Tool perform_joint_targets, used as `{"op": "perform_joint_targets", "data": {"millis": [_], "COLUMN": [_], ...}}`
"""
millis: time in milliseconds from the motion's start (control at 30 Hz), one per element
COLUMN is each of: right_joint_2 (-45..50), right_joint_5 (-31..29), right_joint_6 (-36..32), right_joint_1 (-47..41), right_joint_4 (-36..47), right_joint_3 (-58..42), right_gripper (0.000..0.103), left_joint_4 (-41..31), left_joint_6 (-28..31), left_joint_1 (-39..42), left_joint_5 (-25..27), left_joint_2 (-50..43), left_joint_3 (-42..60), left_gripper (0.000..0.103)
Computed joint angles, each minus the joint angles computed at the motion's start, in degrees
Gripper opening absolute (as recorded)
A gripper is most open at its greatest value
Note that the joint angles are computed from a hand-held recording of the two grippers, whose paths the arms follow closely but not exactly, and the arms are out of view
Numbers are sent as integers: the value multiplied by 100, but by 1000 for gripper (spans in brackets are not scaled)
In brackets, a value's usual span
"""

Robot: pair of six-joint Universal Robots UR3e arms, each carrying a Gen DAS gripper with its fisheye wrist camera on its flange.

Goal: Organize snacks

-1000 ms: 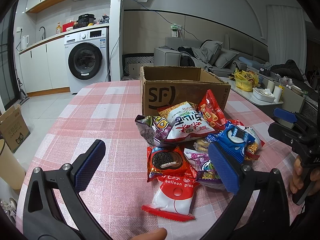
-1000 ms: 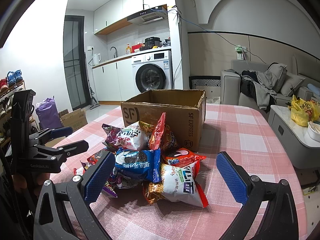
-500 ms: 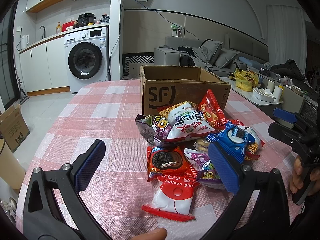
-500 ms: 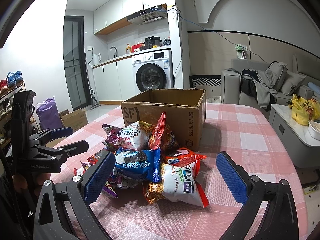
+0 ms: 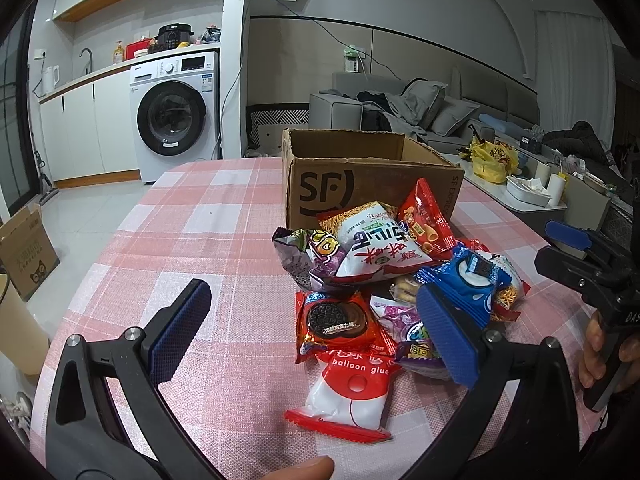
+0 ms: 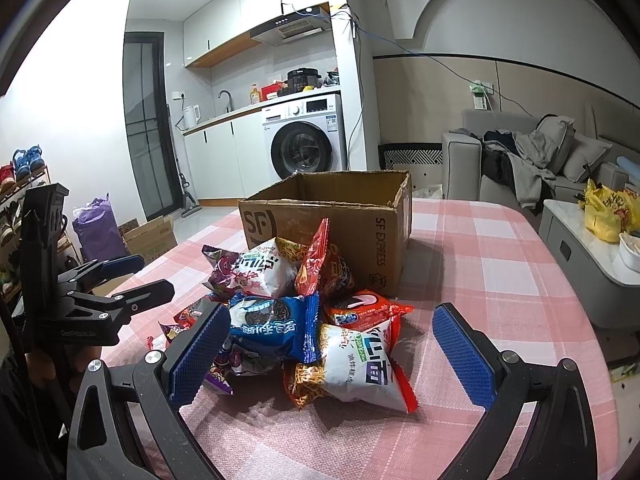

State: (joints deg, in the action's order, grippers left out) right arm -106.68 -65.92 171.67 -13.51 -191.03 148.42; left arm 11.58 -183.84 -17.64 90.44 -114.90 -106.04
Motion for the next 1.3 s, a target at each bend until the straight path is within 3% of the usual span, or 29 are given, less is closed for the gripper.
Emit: {"op": "perform_joint_targets", "data": {"millis": [433,567,800,1000,1300], "right_joint_2": [284,473,206,-169,215], "right_joint_5": [-188,-722,-829,-502,-186], "right_joint_6": [149,377,231,-198,-516], "right_joint_1": [-37,210,194,-57,-258], "right_joint_4": [557,744,1970,3035,3549], "right_joint_3": [-385,-635,-1056,-1134,-1291], "right_gripper": [103,103,103,103,102], "left_joint_4": [-137,-378,-1109,-1653,-2447], "left_joint_6": [-61,-119,162,234,555], "left_joint_1": [111,257,359,591,93], "left_joint_5": [-111,-324,-304,-945,-276], "left_joint_2": [-22,-29,27,240,-14], "left_joint_3": [45,126,276,20,548], "left_gripper": [102,102,102,102,102]}}
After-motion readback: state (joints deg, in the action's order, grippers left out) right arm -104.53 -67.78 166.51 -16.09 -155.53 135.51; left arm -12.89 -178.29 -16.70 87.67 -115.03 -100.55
